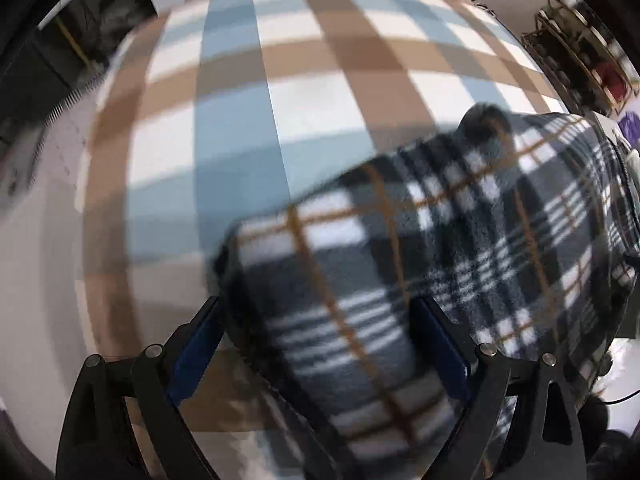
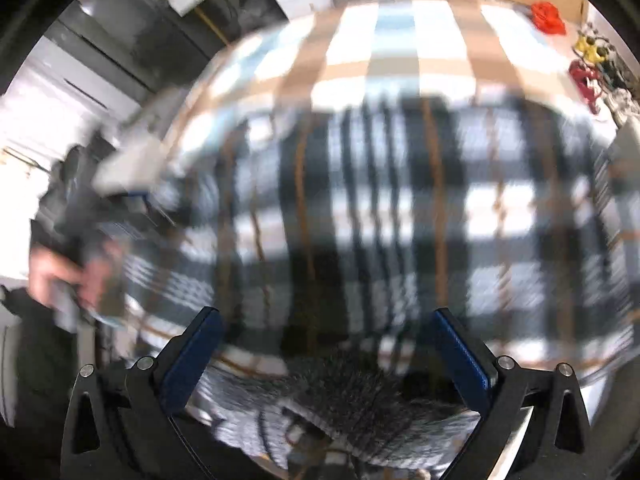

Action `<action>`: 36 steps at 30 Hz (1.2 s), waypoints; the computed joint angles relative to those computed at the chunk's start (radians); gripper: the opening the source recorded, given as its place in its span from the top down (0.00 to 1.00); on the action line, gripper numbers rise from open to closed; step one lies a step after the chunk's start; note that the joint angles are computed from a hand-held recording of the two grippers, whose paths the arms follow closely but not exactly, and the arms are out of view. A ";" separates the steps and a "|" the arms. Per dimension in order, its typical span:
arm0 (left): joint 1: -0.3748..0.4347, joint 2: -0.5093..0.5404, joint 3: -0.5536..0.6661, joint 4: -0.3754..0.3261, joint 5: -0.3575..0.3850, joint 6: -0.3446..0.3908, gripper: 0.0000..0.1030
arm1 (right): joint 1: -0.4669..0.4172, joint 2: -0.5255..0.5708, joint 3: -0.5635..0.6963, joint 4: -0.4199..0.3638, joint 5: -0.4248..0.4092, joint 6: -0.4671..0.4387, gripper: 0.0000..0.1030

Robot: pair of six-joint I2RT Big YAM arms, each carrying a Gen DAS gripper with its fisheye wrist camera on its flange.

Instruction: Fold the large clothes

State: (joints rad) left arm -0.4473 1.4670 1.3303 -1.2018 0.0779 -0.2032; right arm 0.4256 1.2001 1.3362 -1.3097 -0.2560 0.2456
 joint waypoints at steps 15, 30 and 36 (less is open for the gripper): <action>0.151 -0.065 -0.091 0.028 0.279 -0.068 0.14 | -0.351 0.286 0.188 -0.198 -0.029 -0.159 0.00; 0.243 -0.025 -0.021 0.067 0.377 -0.085 0.76 | -0.305 0.185 0.073 0.049 -0.017 -0.215 0.65; 0.301 0.035 0.090 0.125 0.352 -0.070 0.76 | -0.273 0.216 0.086 0.194 -0.020 -0.145 0.67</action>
State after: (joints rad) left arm -0.1462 1.5023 1.4202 -1.0770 0.4303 -0.2732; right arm 0.1521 1.4157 1.4222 -1.1160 -0.2764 0.1009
